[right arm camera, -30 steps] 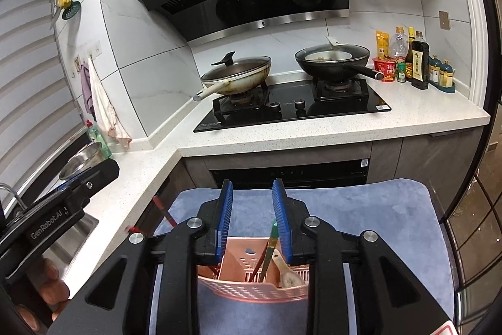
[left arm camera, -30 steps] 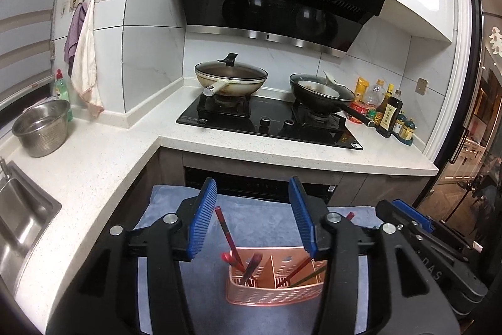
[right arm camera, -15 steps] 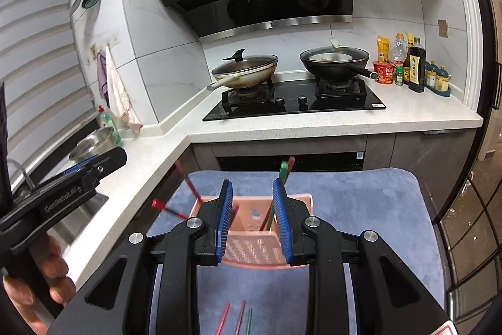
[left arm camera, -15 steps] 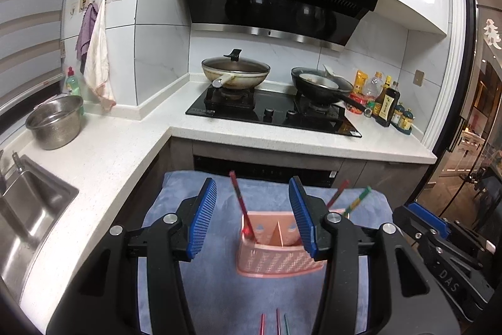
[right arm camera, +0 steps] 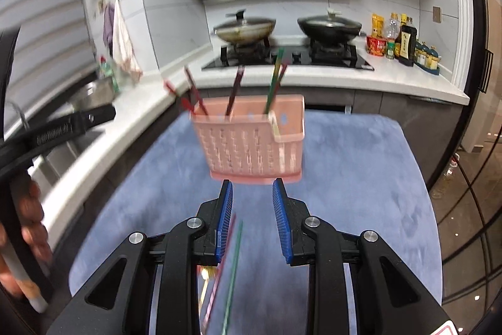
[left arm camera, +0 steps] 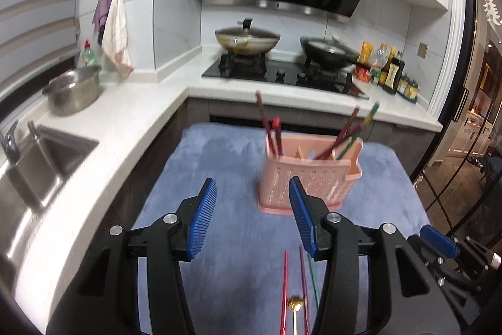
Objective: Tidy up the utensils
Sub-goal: 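Withdraw both open tools back over the remaining utensils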
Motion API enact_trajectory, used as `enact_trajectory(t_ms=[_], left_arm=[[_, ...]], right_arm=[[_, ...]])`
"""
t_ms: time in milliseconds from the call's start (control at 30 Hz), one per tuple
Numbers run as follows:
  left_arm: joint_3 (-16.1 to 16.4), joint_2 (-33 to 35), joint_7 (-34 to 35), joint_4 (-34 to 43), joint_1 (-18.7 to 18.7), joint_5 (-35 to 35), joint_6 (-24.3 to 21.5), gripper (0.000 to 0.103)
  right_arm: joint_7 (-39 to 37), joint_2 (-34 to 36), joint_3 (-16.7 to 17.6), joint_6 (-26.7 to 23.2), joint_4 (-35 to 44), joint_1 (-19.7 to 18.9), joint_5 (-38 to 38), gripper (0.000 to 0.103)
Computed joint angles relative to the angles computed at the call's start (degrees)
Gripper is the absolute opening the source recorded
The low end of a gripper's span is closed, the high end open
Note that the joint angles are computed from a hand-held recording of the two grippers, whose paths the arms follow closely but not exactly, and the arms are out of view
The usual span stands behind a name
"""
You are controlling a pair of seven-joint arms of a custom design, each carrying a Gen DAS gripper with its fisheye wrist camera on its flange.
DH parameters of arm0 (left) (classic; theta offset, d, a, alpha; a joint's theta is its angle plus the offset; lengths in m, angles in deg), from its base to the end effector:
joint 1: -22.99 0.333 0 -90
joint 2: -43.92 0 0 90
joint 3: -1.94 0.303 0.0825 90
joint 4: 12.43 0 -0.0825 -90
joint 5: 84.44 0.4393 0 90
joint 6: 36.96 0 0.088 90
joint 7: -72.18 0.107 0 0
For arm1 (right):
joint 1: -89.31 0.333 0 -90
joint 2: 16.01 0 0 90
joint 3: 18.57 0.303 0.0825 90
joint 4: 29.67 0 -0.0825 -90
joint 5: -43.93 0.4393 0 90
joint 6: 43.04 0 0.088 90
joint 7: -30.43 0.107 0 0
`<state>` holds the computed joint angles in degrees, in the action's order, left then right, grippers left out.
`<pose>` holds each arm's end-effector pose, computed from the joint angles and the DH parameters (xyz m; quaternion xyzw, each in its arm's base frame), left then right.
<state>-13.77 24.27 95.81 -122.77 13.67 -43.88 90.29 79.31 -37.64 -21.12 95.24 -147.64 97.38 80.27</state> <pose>0.5014 -0.2380 0.6913 -0.7497 0.4718 -0.2851 0.3661 0.5454 0.0524 0.6587 -0.7692 0.4613 -0.1706 0.4080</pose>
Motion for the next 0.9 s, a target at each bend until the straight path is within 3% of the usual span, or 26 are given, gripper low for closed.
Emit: enact_trajectory(t_ms=[333, 567, 900], left_arm=[[-0.8, -5.7, -1.6, -10.2, -3.2, -4.5, -2.5, 0.046], [-0.7, -8.7, -3.5, -16.8, -5.9, -9.4, -2.8, 0.046], [-0.4, -9.0, -5.0, -20.5, -8.3, -13.6, -2.8, 0.046]], right_arm=[[0.0, -9.4, 0.6, -2.5, -13.8, -1.5, -3.9, 0.026], [1.9, -13.0, 0.7, -5.6, -19.7, -2.4, -5.1, 0.026], [3.1, -15.8, 1.1, -7.3, -25.0, -3.2, -6.8, 0.026]])
